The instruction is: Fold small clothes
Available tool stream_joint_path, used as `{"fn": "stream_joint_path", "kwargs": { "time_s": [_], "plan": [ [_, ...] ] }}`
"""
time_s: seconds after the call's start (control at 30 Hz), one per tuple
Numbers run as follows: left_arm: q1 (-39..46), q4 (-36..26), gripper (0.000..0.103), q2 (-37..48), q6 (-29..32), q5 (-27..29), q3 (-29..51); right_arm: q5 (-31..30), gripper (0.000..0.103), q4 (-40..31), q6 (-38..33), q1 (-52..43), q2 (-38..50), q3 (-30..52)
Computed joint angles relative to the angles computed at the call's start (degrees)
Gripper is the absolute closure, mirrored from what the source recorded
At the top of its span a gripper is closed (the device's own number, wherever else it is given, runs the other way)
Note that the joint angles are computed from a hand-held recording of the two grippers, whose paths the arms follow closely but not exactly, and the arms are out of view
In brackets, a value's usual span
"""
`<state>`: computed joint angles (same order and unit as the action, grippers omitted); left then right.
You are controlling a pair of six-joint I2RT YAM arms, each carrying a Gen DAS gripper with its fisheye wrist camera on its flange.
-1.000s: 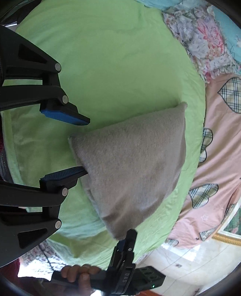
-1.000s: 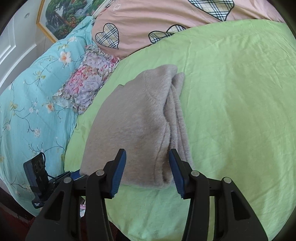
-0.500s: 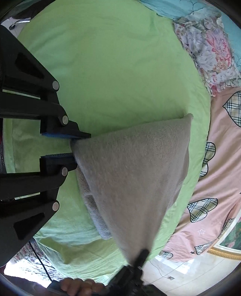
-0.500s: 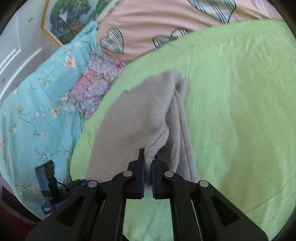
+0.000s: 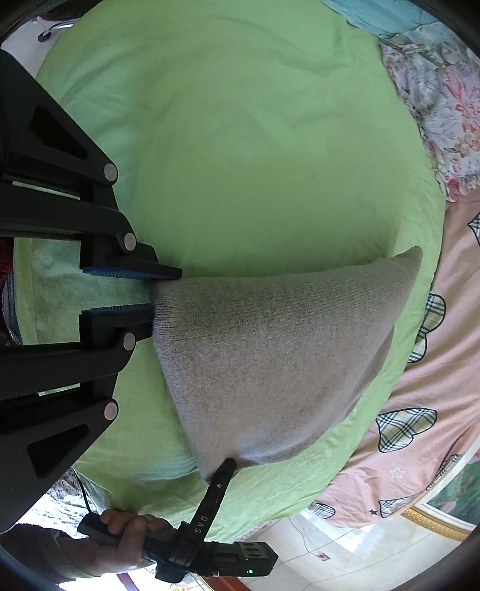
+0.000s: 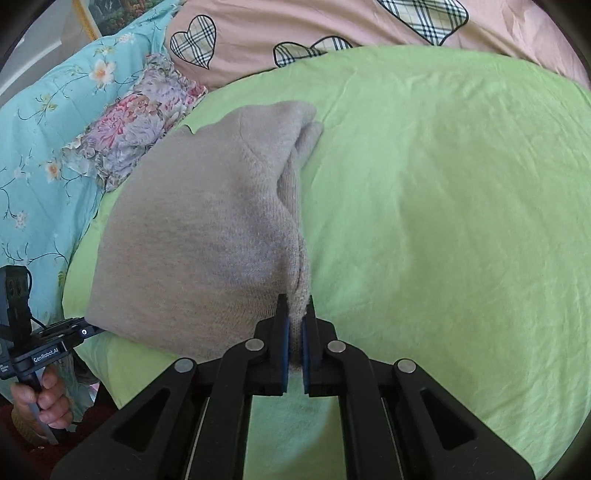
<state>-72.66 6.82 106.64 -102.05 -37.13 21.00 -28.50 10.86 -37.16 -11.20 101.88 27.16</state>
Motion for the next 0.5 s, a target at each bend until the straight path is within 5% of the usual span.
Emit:
{"fn": "stream_joint_path", "kwargs": {
  "time_s": [0.4,0.5],
  "plan": [
    [0.42,7.24,0.090,-0.52,0.94,1.08,-3.60,2.61,0.097,3.92,0.02,0.98,1.12,-1.62],
    [-1.13,5.67,0.092,-2.50,1.68,1.26,-4.12,1.46,0.085,2.76,0.74,-0.19,2.42,-0.19]
  ]
}}
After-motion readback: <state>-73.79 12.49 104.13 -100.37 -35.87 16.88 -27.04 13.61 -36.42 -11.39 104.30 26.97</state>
